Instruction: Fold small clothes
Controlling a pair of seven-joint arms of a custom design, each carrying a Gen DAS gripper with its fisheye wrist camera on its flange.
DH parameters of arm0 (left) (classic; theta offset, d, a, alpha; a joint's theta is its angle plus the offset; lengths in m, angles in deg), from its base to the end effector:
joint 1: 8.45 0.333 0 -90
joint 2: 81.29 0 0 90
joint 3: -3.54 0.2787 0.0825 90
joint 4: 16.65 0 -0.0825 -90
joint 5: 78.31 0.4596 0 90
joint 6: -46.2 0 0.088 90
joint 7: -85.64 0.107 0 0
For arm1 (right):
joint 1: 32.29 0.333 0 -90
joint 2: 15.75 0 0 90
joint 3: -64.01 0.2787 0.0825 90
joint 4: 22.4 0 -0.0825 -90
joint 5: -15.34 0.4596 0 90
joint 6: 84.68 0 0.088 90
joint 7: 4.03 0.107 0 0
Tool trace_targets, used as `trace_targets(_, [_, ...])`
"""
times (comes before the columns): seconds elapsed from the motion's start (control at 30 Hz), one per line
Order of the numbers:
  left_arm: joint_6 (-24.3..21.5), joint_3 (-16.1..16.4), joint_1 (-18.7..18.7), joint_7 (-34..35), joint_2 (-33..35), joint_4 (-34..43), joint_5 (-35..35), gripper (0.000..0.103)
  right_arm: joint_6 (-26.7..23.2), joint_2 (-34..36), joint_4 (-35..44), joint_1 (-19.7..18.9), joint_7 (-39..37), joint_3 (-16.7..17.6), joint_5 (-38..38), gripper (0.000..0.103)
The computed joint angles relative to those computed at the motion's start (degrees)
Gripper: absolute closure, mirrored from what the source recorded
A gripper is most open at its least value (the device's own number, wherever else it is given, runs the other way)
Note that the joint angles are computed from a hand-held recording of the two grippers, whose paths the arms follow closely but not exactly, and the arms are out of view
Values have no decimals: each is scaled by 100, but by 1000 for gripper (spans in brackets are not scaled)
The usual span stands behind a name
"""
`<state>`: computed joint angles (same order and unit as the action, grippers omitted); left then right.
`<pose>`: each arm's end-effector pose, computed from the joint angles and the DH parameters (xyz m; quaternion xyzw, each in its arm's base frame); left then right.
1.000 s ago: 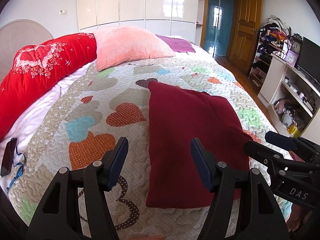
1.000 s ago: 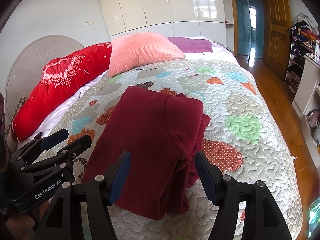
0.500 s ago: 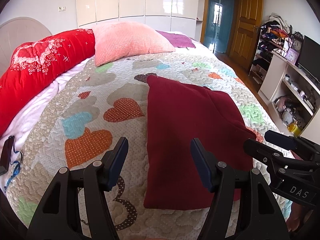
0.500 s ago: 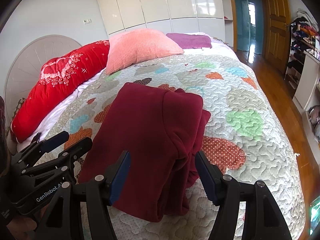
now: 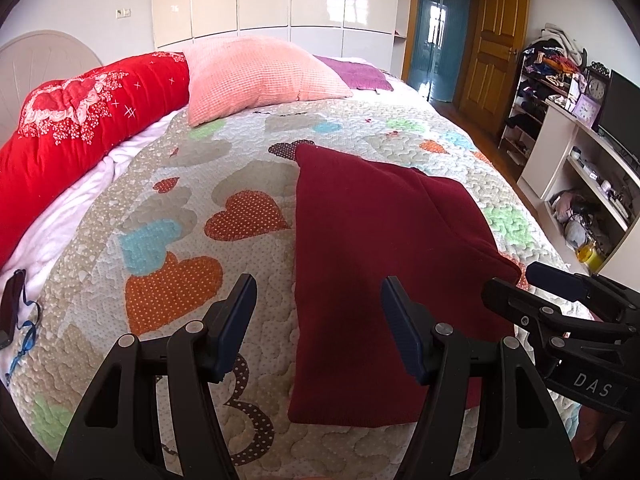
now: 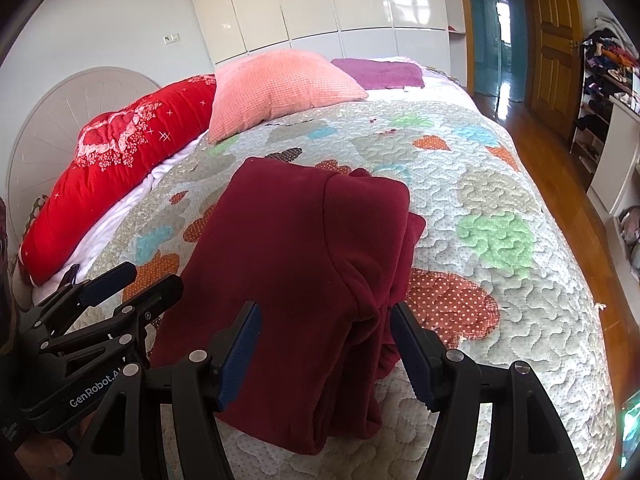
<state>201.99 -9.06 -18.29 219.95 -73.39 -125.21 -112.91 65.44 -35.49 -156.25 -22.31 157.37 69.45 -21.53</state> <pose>0.6574 -0.2443 0.4357 -0.3956 0.8325 -0.3610 0.1419 0.5447 0.1659 0.4704 -0.4681 0.7971 -0.2576 0.2814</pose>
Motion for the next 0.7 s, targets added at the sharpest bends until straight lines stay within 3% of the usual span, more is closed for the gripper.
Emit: trace_targets(0.7, [-28, -10, 1, -15, 82, 79, 71, 38, -13, 63, 47, 21, -87, -20, 42, 38])
